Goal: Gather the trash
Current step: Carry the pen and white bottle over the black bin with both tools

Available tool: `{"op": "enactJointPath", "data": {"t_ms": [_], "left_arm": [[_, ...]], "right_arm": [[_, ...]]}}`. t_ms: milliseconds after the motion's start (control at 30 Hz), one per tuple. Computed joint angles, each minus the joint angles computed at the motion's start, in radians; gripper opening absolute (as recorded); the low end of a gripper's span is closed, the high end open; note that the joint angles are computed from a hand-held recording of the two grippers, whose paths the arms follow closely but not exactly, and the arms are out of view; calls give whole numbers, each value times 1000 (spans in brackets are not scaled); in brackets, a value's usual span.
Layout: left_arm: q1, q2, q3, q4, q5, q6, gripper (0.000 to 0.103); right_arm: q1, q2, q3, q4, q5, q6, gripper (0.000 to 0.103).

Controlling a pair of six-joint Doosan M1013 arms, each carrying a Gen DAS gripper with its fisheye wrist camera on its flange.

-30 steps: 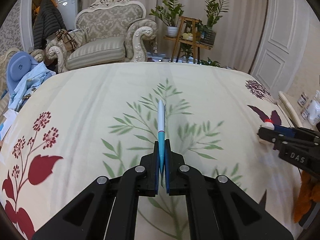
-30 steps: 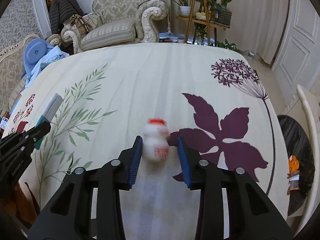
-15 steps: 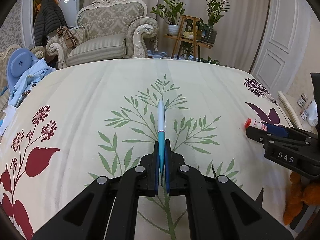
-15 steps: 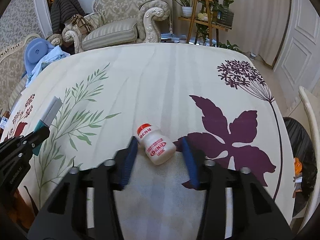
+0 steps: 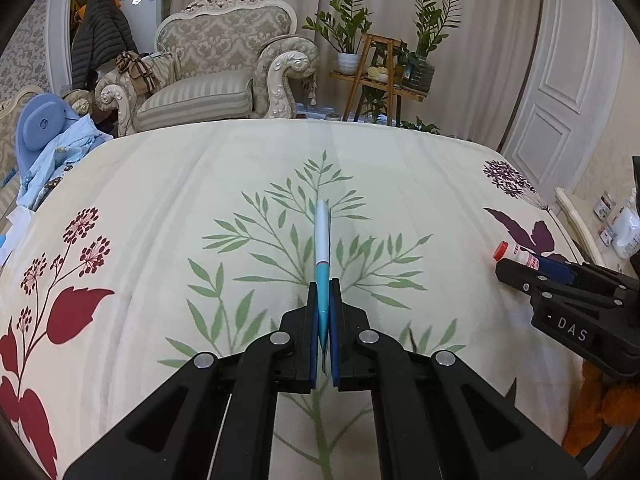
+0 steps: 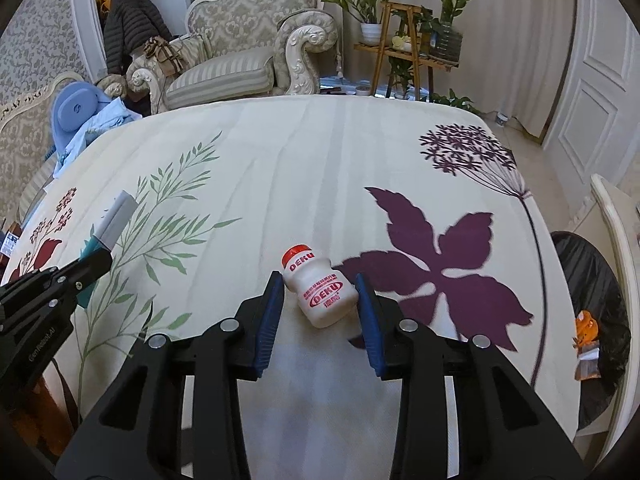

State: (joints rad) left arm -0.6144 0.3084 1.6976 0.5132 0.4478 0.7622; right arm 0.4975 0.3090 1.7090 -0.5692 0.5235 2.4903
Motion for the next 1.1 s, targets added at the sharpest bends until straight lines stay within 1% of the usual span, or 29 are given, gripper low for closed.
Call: {"op": "enactJointPath", "data": {"t_ms": [167, 333, 433, 600, 767, 967, 1100], "left_arm": [[-31, -4, 4, 58, 0, -63, 5], [-65, -7, 4, 86, -2, -96, 5], [-93, -10, 6, 137, -6, -145, 5], [-130, -9, -3, 183, -4, -189, 5], [-166, -3, -16, 208, -12, -201, 5], [-211, 13, -41, 235, -41, -201, 5], [-231, 31, -68, 201, -63, -148, 5]], "right_arm": [[1, -36, 44, -65, -20, 77, 36], [0, -81, 100, -152, -41, 175, 36], [-6, -106, 130, -192, -52, 227, 36], [-12, -147, 181, -284, -48, 335, 36], [-19, -193, 233, -391, -22, 463, 36], [-45, -244, 285, -487, 28, 586, 36], [-70, -266, 311, -511, 57, 632, 36]]}}
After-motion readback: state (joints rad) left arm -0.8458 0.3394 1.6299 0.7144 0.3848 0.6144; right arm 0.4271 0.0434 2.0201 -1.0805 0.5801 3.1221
